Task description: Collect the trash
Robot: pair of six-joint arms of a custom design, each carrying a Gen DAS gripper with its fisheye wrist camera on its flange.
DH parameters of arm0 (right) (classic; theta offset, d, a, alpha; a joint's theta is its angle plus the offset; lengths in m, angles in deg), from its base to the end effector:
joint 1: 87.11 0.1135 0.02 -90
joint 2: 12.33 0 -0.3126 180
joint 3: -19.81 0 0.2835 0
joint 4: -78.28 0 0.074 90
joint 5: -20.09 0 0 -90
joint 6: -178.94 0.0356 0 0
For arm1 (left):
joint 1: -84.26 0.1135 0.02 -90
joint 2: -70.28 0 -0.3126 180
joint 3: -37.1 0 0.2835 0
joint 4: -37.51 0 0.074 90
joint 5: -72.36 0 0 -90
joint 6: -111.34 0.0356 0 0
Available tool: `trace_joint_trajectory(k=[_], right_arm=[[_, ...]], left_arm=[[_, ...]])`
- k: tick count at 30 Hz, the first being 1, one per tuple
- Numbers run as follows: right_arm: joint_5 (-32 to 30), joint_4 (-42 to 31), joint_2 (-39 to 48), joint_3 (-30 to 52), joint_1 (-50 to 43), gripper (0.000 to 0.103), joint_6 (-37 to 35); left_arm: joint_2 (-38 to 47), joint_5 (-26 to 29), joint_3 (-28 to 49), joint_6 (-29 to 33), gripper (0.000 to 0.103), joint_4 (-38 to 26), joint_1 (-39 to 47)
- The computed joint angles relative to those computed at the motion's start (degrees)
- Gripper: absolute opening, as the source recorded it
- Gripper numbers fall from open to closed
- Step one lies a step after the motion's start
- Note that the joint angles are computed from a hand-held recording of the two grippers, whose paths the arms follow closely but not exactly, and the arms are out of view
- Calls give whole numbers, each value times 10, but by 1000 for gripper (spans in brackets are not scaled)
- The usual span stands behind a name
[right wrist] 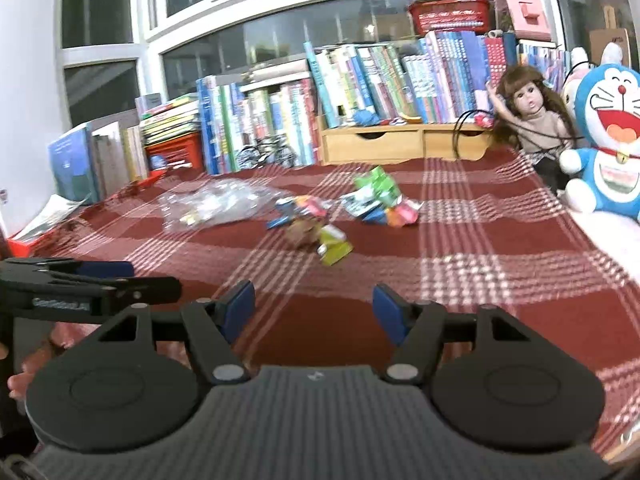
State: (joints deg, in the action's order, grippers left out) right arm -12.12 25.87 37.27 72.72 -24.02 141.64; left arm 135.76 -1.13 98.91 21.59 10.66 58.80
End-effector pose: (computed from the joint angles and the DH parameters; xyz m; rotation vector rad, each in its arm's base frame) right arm 0.0999 0.1302 0.2976 0.2225 1.9732 0.0438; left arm 0.2361 -0.1236 0.3248 0.6438 2.0305 -0.5652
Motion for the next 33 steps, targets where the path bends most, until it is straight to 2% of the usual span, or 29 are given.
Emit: trace_joint_trajectory(k=[2,7,12,14,18,25,26,27,28,30,33], right_arm=[[-24,46,-7,-10,-54,77,-59],[-59,91,-18,-26,-140,77,-107],[-100,119,-40,-46,-186,77,-153],[-132,148,-32,-47,-212,77,-202],[-248,224,21,-39,-295,77,-304],[-380,287,178,26,-382,75,-381],[-388,288,192,33,-388,58,-383],[-391,281,205,43,-391,31,-381],[-384,271,213,50,-391,19,-373],[-369,272,204,41,-388,12,-359],[-344,264,167,17,-378,8,-346]], left_arm=[[29,5,15,-16,90,18,-9],[114,11,70,-62,90,52,-44],[184,-38,114,-71,90,102,-76],[210,-48,140,-63,84,91,-74],[254,-55,188,-61,74,48,-58],[269,-33,185,-43,70,66,-41],[270,-32,185,-38,69,68,-41],[274,-31,188,-32,69,69,-42],[275,-31,188,-29,68,71,-45],[283,-26,194,-20,68,70,-49],[301,-29,206,-8,68,70,-60]])
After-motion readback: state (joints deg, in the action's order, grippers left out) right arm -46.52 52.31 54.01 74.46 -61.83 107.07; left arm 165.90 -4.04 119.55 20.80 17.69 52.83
